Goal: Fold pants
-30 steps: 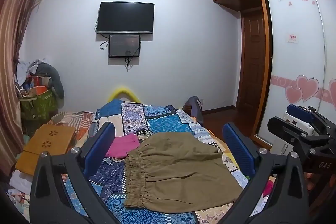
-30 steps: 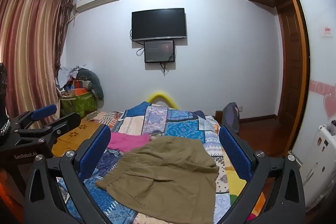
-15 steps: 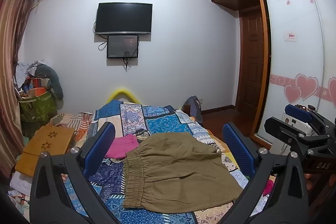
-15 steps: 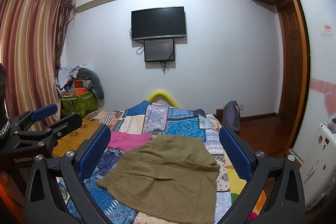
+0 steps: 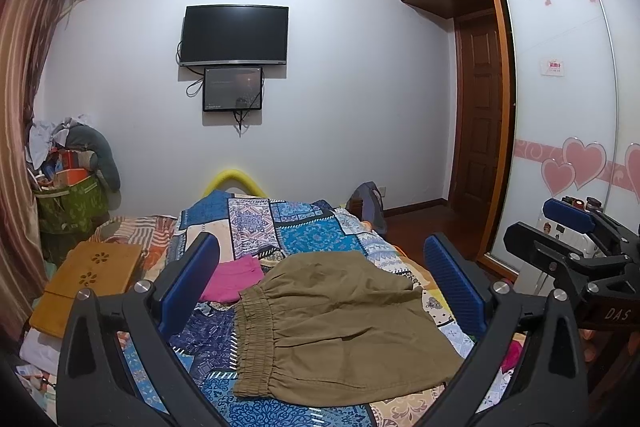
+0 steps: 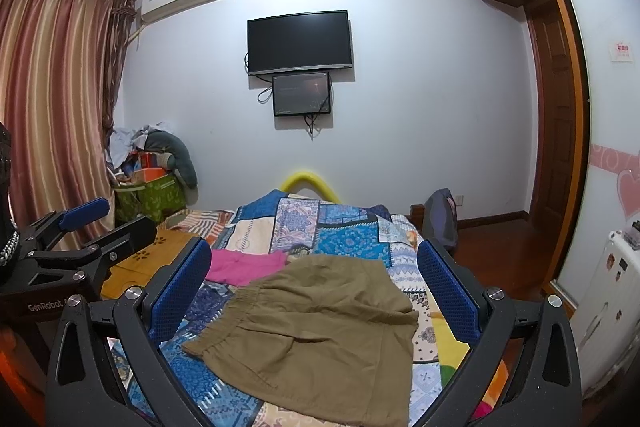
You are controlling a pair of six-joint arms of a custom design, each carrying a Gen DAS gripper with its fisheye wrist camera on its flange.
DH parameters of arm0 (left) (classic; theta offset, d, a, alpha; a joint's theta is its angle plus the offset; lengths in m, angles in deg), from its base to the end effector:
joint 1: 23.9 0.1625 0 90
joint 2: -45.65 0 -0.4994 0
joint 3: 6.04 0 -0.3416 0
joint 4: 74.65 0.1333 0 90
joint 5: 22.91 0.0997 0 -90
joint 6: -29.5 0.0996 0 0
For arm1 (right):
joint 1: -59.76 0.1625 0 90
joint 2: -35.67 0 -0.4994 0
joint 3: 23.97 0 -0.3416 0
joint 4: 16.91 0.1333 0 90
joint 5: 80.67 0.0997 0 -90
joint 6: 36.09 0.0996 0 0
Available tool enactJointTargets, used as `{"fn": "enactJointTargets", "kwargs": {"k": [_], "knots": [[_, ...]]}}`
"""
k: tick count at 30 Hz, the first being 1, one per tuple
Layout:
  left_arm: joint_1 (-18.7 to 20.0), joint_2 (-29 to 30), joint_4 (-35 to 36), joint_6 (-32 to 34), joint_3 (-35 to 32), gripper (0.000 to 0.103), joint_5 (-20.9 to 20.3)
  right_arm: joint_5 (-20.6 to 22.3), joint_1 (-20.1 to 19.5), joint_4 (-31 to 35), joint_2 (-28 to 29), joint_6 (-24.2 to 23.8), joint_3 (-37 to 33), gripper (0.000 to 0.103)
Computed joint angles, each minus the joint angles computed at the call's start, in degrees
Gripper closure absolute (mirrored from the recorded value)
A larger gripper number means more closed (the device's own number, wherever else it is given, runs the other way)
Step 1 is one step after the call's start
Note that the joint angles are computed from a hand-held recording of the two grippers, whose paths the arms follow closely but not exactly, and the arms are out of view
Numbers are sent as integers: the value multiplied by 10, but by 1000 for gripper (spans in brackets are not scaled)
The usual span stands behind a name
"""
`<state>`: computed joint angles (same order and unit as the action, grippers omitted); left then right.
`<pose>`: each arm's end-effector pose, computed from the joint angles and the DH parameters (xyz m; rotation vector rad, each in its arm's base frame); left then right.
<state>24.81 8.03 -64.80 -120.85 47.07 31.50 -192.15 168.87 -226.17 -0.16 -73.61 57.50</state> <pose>-0.3547 -0.6937 0.2513 0.9303 2.0908 -1.4851 0.3406 -0.6871 0.2801 0.7515 -2.0386 1.5239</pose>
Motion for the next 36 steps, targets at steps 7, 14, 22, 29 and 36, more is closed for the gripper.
{"fn": "enactJointTargets", "kwargs": {"k": [7, 14, 22, 29, 36], "knots": [[0, 2, 2, -1, -3, 0, 0, 0, 0, 1, -1, 1, 0, 0], [0, 2, 0, -2, -1, 0, 1, 0, 0, 1, -2, 4, 2, 0], [0, 1, 0, -3, -1, 0, 2, 1, -2, 2, -2, 5, 3, 0], [0, 2, 2, -3, -4, 0, 2, 0, -2, 1, -2, 7, 4, 0], [-1, 2, 1, -2, -2, 0, 2, 0, -2, 1, -2, 7, 4, 0]]}}
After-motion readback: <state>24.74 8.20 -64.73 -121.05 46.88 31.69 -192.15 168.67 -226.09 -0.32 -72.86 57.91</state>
